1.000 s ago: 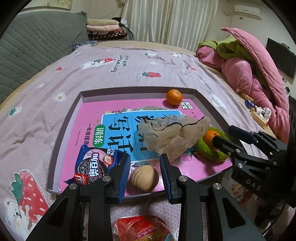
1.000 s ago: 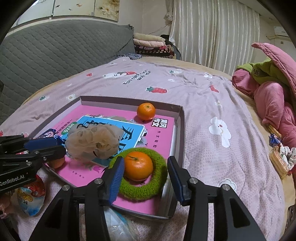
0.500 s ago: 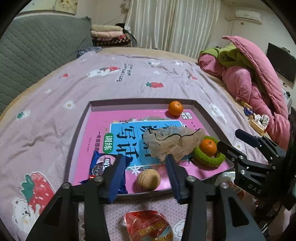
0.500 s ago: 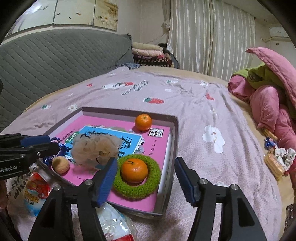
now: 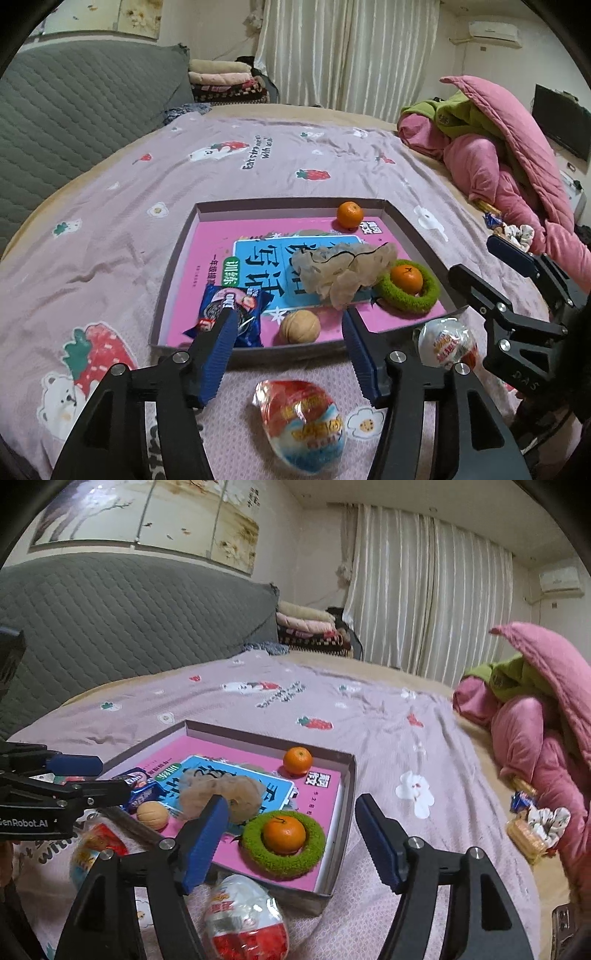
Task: Organize objects
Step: 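Withdraw both open tools and move them toward the two Kinder Joy eggs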
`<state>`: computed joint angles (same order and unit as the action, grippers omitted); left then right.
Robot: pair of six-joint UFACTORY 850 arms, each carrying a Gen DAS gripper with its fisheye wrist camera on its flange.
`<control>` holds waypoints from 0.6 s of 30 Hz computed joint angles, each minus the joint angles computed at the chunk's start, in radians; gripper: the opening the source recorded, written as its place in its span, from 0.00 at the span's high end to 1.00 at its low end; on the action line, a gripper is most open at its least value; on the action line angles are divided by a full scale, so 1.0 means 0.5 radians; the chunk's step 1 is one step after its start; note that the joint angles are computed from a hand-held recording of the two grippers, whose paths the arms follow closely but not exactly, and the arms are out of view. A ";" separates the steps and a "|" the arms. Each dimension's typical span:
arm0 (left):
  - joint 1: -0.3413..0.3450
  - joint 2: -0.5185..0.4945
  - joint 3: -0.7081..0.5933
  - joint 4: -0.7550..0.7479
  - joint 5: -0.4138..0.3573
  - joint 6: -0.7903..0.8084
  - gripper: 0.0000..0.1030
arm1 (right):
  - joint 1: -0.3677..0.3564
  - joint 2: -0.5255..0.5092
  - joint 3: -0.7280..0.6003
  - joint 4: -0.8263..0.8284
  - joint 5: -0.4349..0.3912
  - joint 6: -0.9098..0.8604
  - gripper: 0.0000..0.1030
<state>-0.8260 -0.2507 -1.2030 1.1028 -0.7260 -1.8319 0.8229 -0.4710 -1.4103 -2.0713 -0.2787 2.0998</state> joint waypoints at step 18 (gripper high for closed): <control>-0.137 0.024 0.052 -0.037 -0.116 -0.026 0.38 | 0.083 0.171 0.263 -0.381 -0.042 0.313 0.25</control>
<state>-0.8947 -0.2390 -1.1770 1.0845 -0.7839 -1.8450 0.8644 -0.3857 -1.2786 -2.2619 -0.2995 2.2562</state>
